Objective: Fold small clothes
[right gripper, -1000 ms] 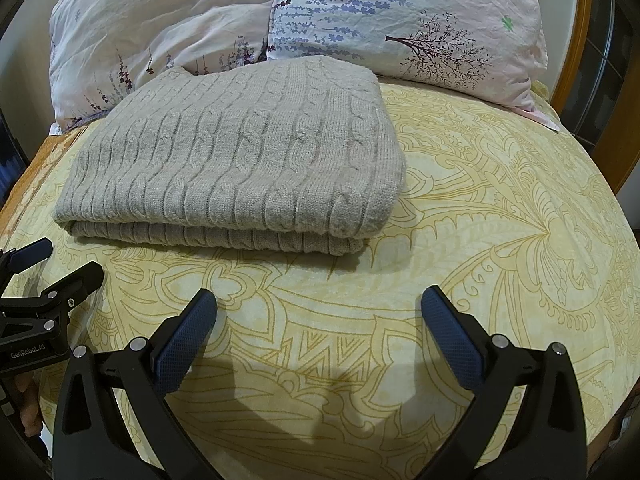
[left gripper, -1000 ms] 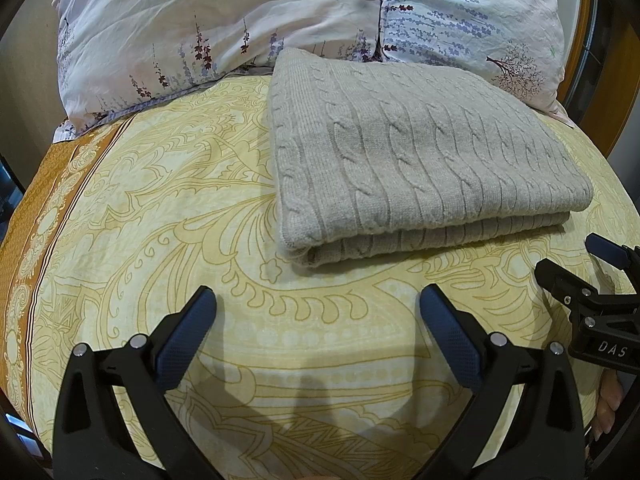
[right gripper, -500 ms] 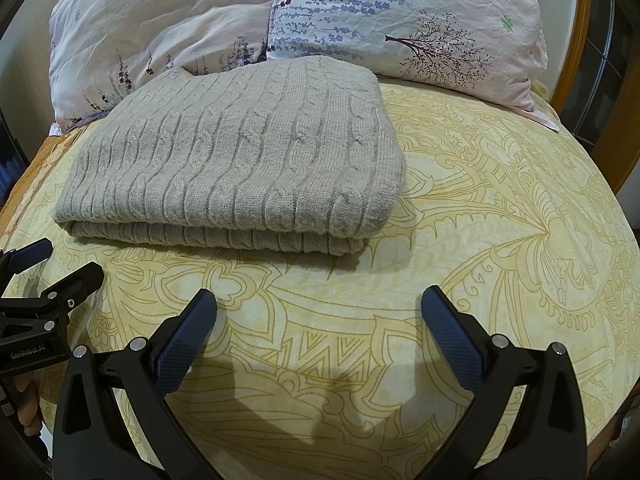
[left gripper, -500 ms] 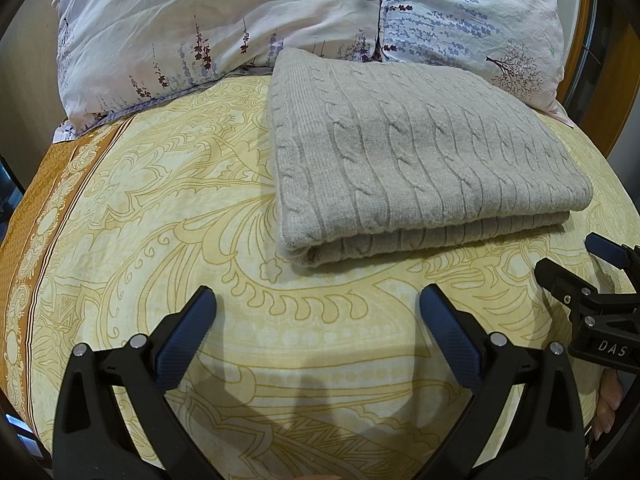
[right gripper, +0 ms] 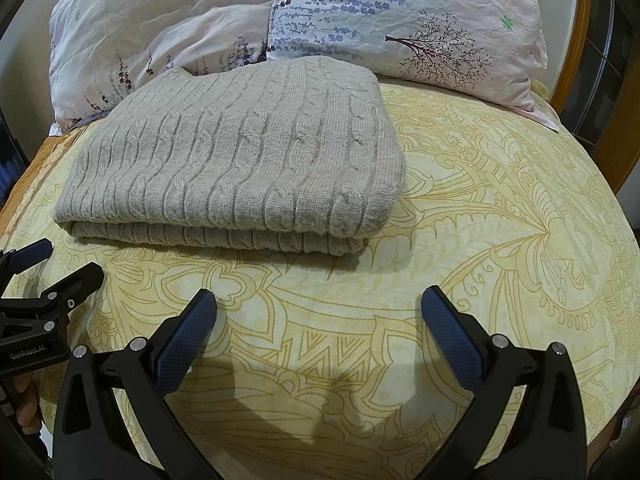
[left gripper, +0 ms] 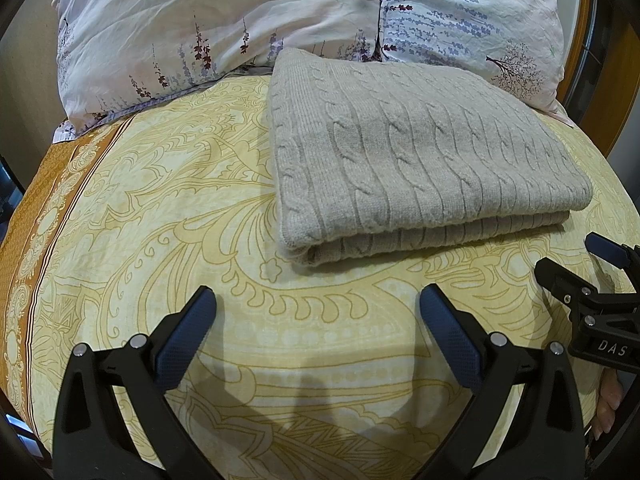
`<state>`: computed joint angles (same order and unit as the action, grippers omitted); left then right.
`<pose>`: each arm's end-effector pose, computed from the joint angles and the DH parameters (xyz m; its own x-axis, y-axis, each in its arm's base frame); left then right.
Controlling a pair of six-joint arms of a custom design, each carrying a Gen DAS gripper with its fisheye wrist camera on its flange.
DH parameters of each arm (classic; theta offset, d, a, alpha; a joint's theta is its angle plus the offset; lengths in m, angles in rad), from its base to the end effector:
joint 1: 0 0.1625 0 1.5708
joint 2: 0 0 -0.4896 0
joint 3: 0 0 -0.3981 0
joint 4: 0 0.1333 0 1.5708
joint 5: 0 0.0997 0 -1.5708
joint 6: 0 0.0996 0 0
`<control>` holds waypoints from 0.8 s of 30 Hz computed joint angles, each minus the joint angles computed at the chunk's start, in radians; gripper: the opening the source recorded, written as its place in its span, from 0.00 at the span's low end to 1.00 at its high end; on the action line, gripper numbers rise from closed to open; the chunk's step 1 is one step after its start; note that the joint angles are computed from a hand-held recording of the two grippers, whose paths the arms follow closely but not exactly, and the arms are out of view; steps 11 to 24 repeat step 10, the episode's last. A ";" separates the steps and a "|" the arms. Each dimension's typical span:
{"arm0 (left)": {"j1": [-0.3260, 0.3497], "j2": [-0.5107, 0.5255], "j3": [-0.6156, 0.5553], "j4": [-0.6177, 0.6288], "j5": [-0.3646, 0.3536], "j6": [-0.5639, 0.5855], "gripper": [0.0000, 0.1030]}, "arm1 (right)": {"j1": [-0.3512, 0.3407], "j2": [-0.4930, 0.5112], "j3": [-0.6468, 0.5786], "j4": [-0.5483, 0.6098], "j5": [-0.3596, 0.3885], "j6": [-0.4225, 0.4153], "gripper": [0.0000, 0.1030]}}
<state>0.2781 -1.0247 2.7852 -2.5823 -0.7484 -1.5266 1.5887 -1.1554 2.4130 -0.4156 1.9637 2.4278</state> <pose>-0.1415 -0.2549 0.0724 -0.6906 -0.1659 -0.7040 0.3238 0.7994 -0.5061 0.1006 -0.3054 0.0967 -0.6929 -0.3081 0.6519 -0.6178 0.7199 -0.3164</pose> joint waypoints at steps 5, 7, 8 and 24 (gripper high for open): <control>-0.001 -0.001 -0.001 0.003 -0.001 -0.003 0.98 | -0.001 0.000 0.000 0.000 -0.001 -0.001 0.99; -0.001 -0.002 -0.001 0.003 0.000 -0.001 0.98 | -0.001 0.000 0.000 0.000 -0.001 -0.001 0.99; -0.001 -0.002 -0.001 0.004 -0.001 -0.002 0.98 | -0.001 0.000 0.000 0.000 -0.001 -0.001 0.99; -0.001 -0.002 -0.001 0.003 -0.001 -0.002 0.98 | -0.001 0.000 0.000 0.000 -0.001 -0.001 0.99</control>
